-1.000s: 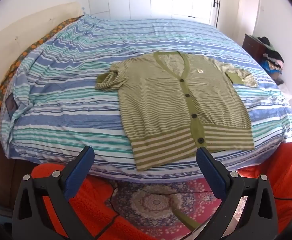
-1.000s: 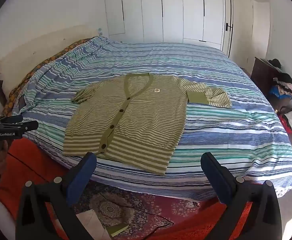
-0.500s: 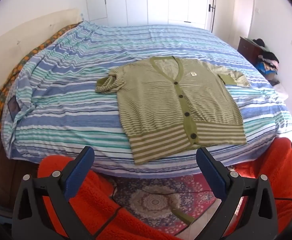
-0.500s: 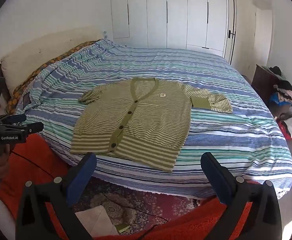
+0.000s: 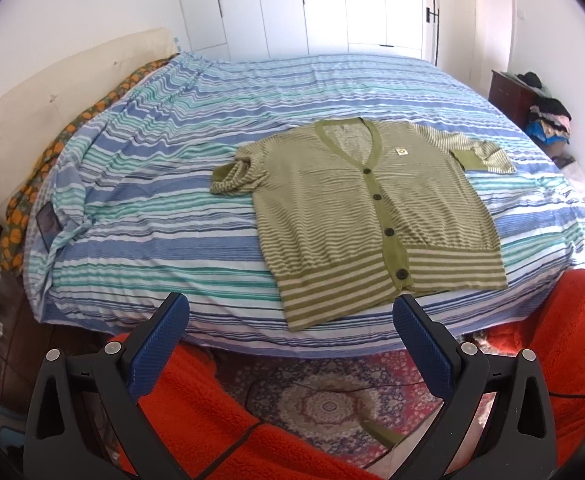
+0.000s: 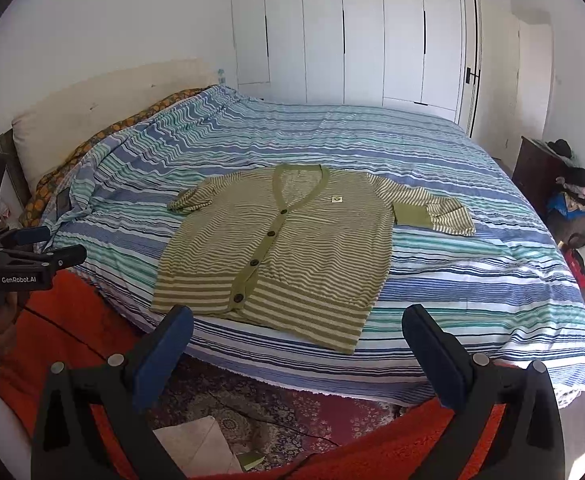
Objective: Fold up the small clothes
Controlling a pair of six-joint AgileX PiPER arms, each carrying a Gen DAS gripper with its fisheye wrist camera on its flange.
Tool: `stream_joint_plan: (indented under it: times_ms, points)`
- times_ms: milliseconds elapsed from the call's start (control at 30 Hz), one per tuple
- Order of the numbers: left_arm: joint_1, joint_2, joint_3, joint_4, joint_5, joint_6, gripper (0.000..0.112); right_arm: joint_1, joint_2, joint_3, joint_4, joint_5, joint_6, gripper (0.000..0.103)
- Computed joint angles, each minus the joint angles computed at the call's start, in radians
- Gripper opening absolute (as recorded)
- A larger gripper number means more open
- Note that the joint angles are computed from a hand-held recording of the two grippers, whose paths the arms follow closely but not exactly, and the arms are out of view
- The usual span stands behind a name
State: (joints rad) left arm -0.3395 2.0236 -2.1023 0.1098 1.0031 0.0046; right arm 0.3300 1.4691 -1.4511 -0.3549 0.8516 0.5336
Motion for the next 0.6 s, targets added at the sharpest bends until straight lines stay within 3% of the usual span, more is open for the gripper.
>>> stream_joint_plan:
  times_ms: [367,600]
  points:
    - [-0.005,0.038,-0.048,-0.036,0.019,0.023,0.102,0.024,0.031,-0.011,-0.013,0.035,-0.006,0.103]
    - [0.0,-0.024,0.047,-0.072,-0.037,0.047,0.102,0.06,0.024,-0.023,-0.044,0.072,0.013,0.103]
